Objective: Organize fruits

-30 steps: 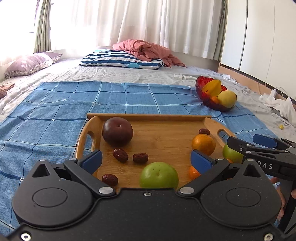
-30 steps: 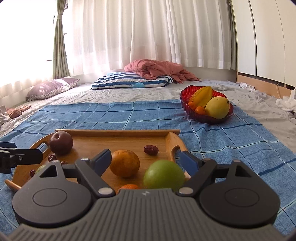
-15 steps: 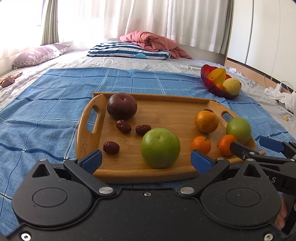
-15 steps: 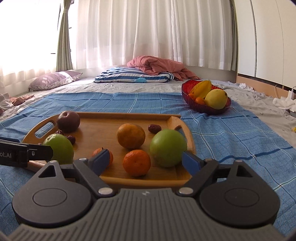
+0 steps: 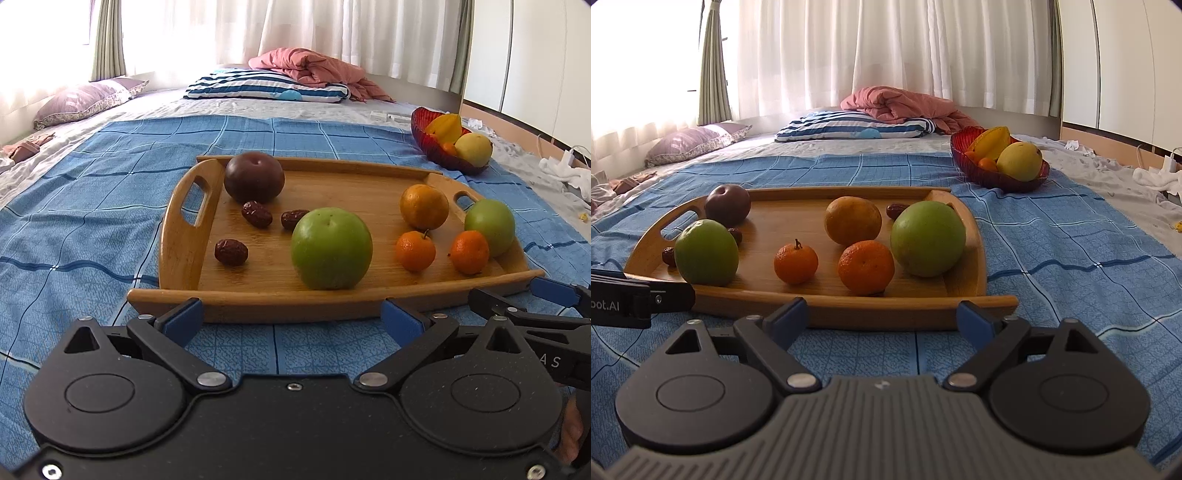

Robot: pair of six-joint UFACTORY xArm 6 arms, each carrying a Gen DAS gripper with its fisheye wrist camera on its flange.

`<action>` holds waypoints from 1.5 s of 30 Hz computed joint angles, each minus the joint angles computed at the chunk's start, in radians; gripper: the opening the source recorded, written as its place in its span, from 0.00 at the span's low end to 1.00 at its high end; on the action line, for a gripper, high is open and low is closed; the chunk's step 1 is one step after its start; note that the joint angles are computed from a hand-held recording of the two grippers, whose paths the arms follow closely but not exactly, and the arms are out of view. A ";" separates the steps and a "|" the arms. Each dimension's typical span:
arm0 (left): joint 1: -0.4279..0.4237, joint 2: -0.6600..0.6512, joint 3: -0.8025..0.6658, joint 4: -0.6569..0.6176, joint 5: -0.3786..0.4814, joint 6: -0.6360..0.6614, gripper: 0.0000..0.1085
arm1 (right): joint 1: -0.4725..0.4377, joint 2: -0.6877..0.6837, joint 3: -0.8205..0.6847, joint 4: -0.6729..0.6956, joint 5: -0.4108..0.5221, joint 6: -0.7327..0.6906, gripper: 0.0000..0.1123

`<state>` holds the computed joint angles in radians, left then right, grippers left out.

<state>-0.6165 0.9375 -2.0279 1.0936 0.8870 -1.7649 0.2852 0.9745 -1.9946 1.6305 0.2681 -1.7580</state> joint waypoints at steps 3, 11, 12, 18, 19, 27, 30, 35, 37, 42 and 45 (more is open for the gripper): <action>-0.001 0.006 -0.002 -0.013 -0.001 0.002 0.94 | 0.004 0.005 -0.001 -0.022 -0.013 0.020 0.85; 0.004 0.036 -0.034 -0.067 0.004 0.032 0.94 | 0.015 0.024 -0.009 -0.119 -0.039 0.099 0.88; 0.004 0.040 -0.039 -0.069 0.009 0.037 0.95 | 0.016 0.027 -0.010 -0.135 -0.041 0.112 0.88; 0.007 0.074 -0.091 -0.098 0.034 0.080 0.95 | 0.019 0.051 -0.032 -0.264 -0.047 0.238 0.92; 0.008 0.084 -0.107 -0.106 0.042 0.095 0.95 | 0.019 0.057 -0.037 -0.294 -0.049 0.268 0.92; 0.011 0.140 -0.198 -0.158 0.078 0.159 0.95 | 0.026 0.075 -0.054 -0.321 -0.063 0.284 0.92; 0.007 0.160 -0.232 -0.159 0.100 0.166 0.95 | 0.027 0.074 -0.054 -0.317 -0.064 0.280 0.92; -0.008 0.168 -0.232 -0.118 0.122 0.133 0.95 | 0.027 0.075 -0.054 -0.311 -0.065 0.273 0.92; -0.006 0.160 -0.221 -0.125 0.113 0.127 0.95 | 0.027 0.074 -0.054 -0.311 -0.064 0.273 0.92; -0.005 0.154 -0.212 -0.128 0.109 0.128 0.95 | 0.027 0.073 -0.051 -0.307 -0.065 0.269 0.92; -0.004 0.153 -0.211 -0.132 0.108 0.129 0.95 | 0.028 0.073 -0.052 -0.306 -0.066 0.267 0.92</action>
